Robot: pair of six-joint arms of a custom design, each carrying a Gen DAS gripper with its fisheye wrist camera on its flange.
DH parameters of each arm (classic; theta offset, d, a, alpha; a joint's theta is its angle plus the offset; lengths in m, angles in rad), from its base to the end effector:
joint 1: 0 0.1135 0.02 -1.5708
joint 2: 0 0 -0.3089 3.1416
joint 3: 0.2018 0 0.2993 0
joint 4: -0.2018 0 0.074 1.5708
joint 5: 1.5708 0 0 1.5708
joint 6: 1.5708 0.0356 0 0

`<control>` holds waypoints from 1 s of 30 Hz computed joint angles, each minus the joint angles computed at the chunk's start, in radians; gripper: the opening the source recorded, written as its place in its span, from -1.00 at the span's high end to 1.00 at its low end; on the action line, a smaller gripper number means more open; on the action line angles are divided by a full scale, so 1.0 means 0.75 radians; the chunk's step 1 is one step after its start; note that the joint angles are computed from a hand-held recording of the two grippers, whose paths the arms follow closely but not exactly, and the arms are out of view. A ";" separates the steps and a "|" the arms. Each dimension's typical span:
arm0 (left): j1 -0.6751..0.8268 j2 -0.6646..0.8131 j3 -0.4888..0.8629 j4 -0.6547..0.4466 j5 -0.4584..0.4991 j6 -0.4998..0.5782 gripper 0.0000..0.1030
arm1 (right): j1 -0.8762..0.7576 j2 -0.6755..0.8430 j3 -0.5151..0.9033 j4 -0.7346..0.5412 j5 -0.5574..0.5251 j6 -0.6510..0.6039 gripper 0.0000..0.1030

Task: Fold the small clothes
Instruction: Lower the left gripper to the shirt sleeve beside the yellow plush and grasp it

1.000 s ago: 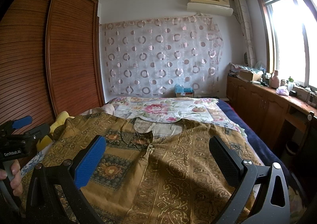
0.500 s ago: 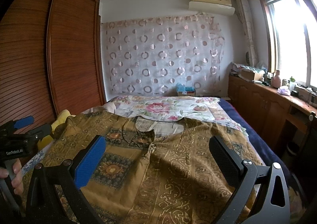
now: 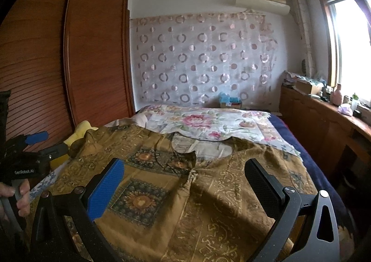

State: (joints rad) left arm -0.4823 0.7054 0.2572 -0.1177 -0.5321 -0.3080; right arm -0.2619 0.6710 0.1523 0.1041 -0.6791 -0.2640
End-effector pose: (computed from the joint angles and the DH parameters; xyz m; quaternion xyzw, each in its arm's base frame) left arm 0.1532 -0.0598 0.1846 -0.0525 0.8534 0.0338 0.5175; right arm 0.1560 -0.0187 0.1713 -0.1828 0.7895 0.1354 0.5700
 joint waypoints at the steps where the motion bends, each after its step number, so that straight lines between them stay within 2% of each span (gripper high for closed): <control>1: 0.018 0.000 -0.004 0.005 0.017 0.011 -1.00 | 0.008 0.026 0.006 0.013 0.004 -0.005 -1.00; 8: 0.217 0.117 -0.019 0.136 0.222 0.100 -1.00 | 0.047 0.205 0.081 0.047 0.040 -0.050 -1.00; 14: 0.349 0.210 -0.010 0.216 0.371 0.168 -1.00 | 0.089 0.256 0.140 0.011 0.090 -0.062 -1.00; 17: 0.454 0.260 -0.003 0.243 0.467 0.217 -0.86 | 0.152 0.297 0.166 0.018 0.135 -0.033 -1.00; 22: 0.714 0.398 0.022 0.287 0.680 0.301 -0.47 | 0.215 0.438 0.248 -0.008 0.164 -0.077 -1.00; 26: 0.905 0.531 0.074 0.299 0.788 0.370 -0.44 | 0.252 0.551 0.343 -0.075 0.169 -0.107 -1.00; 30: 1.037 0.652 0.129 0.318 0.843 0.412 -0.42 | 0.273 0.655 0.433 -0.143 0.174 -0.160 -1.00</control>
